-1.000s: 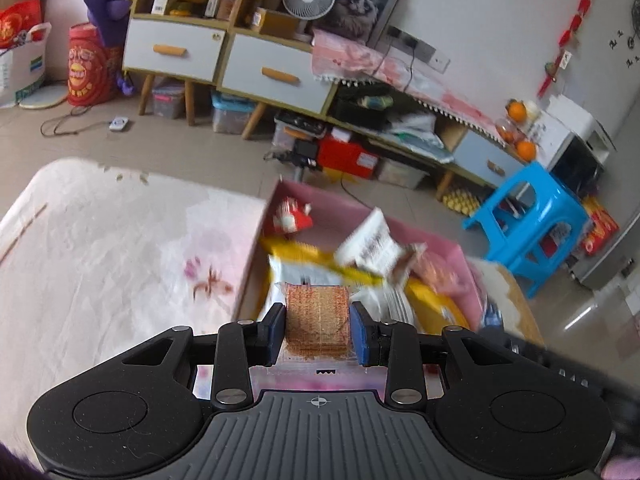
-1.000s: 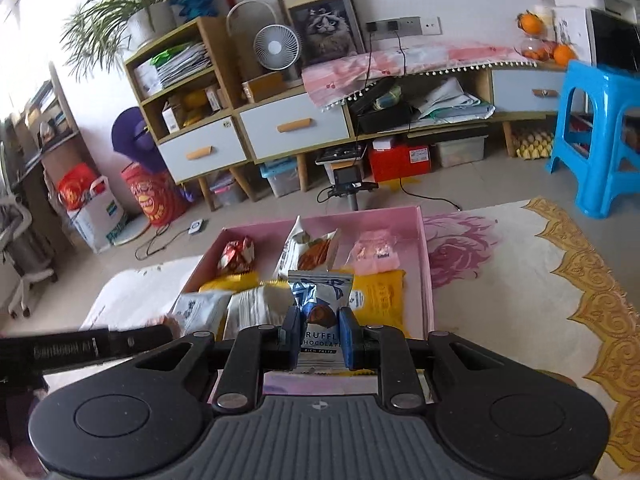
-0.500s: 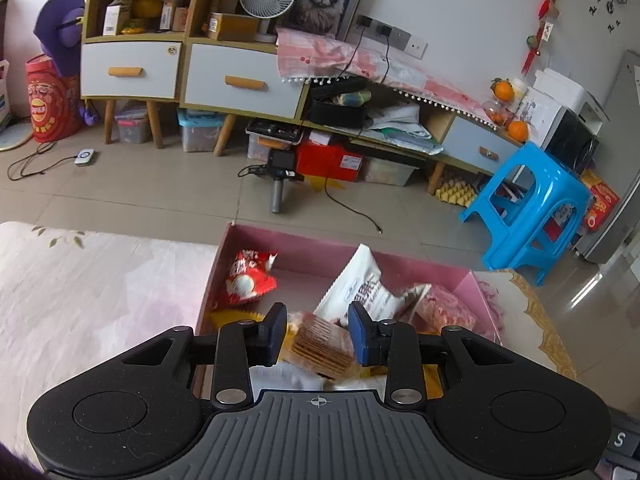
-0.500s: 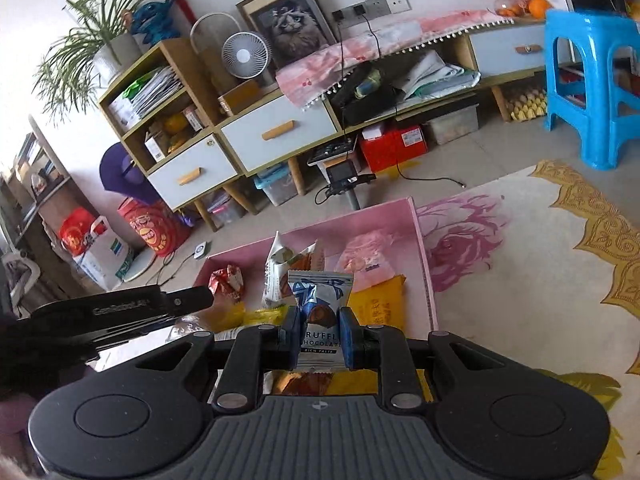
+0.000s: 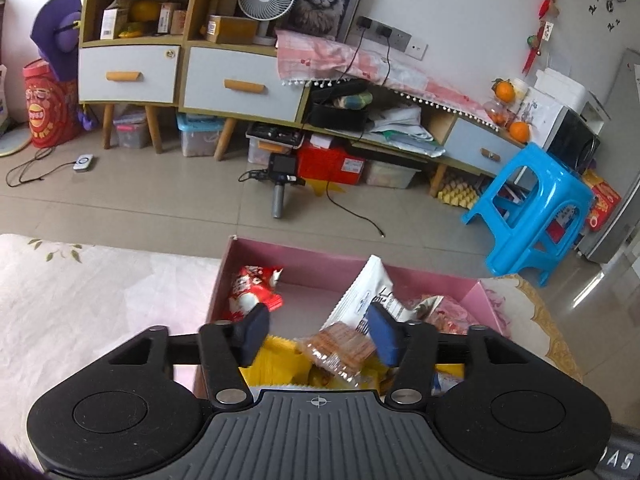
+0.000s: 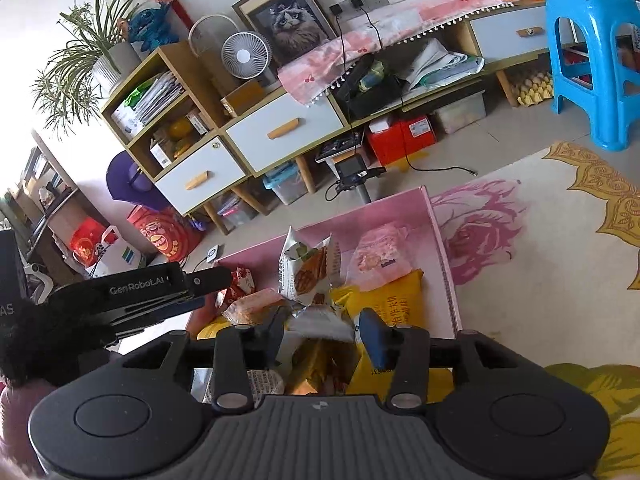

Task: Organize snacks
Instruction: 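Carry the wafer and Truffle packet into the pink box, then open both tools to release the wafer and Truffle packet, then move both open tools back toward the bread roll and lotus biscuit packet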

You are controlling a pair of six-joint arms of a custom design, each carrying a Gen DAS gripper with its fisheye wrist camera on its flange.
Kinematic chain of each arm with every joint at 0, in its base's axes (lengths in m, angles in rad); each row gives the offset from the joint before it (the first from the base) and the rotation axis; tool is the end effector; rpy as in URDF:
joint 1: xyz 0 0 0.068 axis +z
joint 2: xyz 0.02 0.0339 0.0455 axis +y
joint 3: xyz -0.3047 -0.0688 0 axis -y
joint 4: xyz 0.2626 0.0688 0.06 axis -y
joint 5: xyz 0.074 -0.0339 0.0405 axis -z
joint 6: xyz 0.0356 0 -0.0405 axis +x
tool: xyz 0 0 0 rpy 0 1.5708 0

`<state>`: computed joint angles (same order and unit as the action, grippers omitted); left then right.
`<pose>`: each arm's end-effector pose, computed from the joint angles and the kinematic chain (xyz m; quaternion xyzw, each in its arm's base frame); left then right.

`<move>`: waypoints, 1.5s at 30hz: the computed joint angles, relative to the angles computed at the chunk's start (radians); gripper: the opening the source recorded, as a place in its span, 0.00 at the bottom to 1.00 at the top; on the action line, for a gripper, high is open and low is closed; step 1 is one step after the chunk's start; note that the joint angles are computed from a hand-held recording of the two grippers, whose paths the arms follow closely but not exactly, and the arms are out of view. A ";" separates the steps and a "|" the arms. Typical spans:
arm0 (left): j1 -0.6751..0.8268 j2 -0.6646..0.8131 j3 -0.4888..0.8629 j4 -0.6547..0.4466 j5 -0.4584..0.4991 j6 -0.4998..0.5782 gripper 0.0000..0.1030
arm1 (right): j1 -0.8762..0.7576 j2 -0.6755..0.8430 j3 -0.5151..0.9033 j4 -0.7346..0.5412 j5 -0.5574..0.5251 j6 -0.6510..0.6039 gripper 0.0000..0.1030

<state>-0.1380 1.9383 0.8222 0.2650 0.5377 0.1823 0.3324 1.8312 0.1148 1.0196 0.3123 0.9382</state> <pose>0.3616 -0.0686 0.1096 0.2362 0.8759 -0.2410 0.3449 0.1949 0.0557 0.0702 0.3298 0.8346 0.1347 0.4201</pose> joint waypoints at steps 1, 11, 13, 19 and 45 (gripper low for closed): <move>0.005 -0.003 0.000 -0.010 0.004 0.010 0.59 | -0.004 -0.002 0.001 -0.004 -0.003 -0.003 0.36; 0.071 -0.097 -0.075 -0.087 0.036 0.133 0.78 | 0.034 -0.138 -0.008 -0.146 0.047 0.014 0.56; 0.096 -0.126 -0.100 -0.103 0.048 0.167 0.80 | 0.050 -0.170 -0.003 -0.193 0.060 0.010 0.60; 0.184 -0.191 -0.151 -0.166 0.086 0.248 0.83 | 0.125 -0.290 0.013 -0.361 0.129 0.019 0.75; 0.563 -0.173 -0.213 -0.282 0.182 0.705 0.97 | 0.608 -0.330 0.192 -0.987 0.421 0.137 0.92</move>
<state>0.4248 1.7653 0.6094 -0.0167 0.7201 0.8868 0.9405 1.5015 0.3071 0.0322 0.7337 1.0754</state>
